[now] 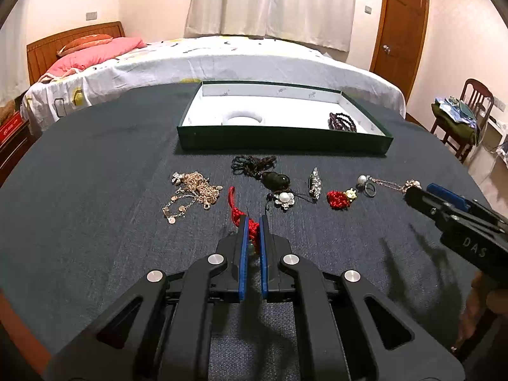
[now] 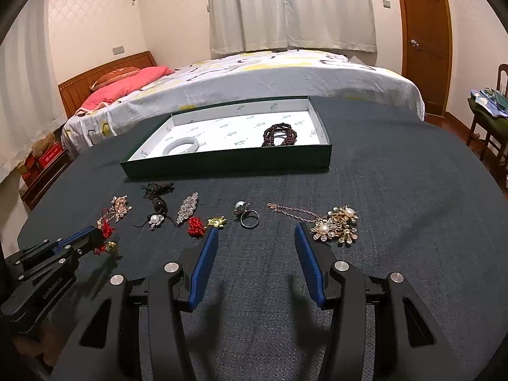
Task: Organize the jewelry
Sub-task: 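Grasp the red tassel charm with the left tool while the right tool grasps the rhinestone brooch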
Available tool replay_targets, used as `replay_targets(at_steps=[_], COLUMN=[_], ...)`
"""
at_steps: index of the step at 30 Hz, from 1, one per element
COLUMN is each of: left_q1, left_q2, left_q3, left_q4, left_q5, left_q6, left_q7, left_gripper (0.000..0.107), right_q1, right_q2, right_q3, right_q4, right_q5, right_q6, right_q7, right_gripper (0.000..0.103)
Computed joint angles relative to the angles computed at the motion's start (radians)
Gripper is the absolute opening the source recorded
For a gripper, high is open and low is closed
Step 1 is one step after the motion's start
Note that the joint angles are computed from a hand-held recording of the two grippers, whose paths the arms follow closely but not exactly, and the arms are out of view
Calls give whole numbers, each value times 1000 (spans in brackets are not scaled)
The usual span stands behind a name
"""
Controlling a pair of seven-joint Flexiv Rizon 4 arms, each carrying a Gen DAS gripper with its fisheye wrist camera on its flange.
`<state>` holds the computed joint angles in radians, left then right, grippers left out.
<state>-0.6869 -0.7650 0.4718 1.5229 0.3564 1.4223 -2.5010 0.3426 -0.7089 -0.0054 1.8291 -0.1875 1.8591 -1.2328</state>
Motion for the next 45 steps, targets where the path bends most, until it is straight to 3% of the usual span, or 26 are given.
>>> replay_targets(at_steps=[16,25,28,32,37,45], left_q1=[22,73,94,119,144,161], left_q2=[34,60,70,83,91,93], left_q3=[27,21,14,-8,-47,-75], left_q4=[12,19,22,25,24,7], left_q5=[51,110,135,168,196,230], left_q6=[-48,-105,-121,-139,-154,-164], left_q7=[-64,-131,-160,-189,-202,-216], left_gripper=[7,7,7,7,7,7], right_q1=[-5,-41,-45,-46,-24,-40], right_q2=[-61,-141,-162,-178,-179,-170], right_q3=[64,161,185,199,175,197], right_q4=[-143,-302,-343,-380,-389,-376], right_q5=[-71,-110,-107,-88,-73,-31], right_q6=[-106,-284,-343,-404,-423,-388], right_q7=[7,-10,-32,-60,-81,-111], right_gripper=[50,38,30,28,18,16])
